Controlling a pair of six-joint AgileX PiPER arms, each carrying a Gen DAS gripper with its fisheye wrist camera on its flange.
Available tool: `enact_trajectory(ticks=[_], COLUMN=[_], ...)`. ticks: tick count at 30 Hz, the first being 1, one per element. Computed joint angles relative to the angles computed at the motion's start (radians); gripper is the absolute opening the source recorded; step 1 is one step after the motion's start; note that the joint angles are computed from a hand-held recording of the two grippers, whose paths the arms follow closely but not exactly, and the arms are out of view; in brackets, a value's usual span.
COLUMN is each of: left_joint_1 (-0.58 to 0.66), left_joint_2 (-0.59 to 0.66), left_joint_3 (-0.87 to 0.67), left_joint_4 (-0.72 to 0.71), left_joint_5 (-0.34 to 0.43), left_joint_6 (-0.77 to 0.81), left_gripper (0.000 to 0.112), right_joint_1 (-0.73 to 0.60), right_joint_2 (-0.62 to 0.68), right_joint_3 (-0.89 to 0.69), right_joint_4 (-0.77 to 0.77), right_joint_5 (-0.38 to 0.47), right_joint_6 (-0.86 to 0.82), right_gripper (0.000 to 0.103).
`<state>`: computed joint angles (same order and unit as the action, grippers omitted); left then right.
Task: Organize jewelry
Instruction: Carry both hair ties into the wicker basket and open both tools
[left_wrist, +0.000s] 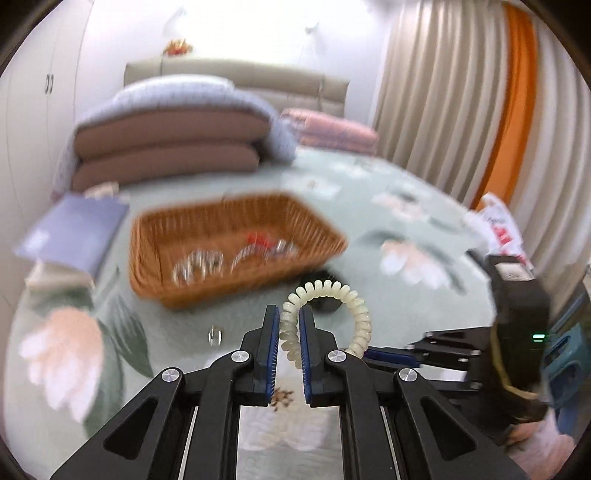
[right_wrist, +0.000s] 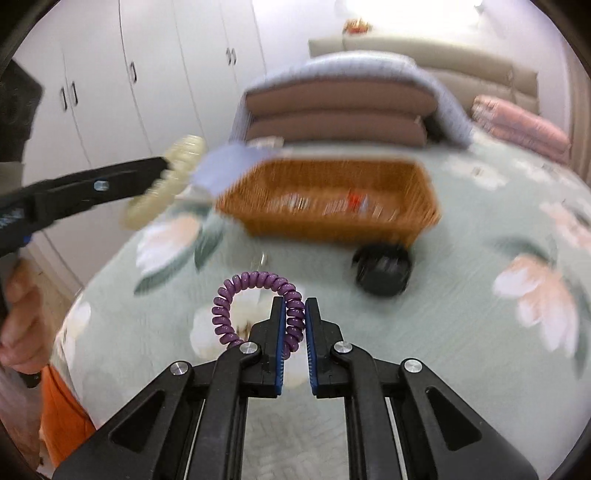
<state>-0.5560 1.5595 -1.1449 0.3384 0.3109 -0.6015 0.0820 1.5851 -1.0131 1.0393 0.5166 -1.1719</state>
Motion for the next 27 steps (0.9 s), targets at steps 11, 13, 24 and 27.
enact_trajectory(ticks=[11, 13, 24, 27], left_joint_1=[0.004, 0.039, 0.193, 0.222], left_joint_2=[-0.064, -0.041, 0.233, 0.313], left_joint_3=[-0.322, -0.362, -0.348, -0.363], left_joint_4=[-0.029, -0.057, 0.049, 0.038], left_joint_5=[0.212, 0.206, 0.051, 0.017], left_joint_6=[0.088, 0.117, -0.037, -0.069], left_gripper=[0.010, 0.011, 0.011, 0.011], right_joint_1=[0.011, 0.023, 0.079, 0.067], right_joint_2=[0.059, 0.113, 0.505, 0.596], right_joint_3=[-0.484, -0.564, -0.880, -0.943], right_joint_4=[-0.410, -0.448, -0.772, -0.764], right_joint_5=[0.043, 0.034, -0.007, 0.018], right_joint_6=[0.650, 0.712, 1.045, 1.042], right_gripper=[0.013, 0.013, 0.013, 0.013])
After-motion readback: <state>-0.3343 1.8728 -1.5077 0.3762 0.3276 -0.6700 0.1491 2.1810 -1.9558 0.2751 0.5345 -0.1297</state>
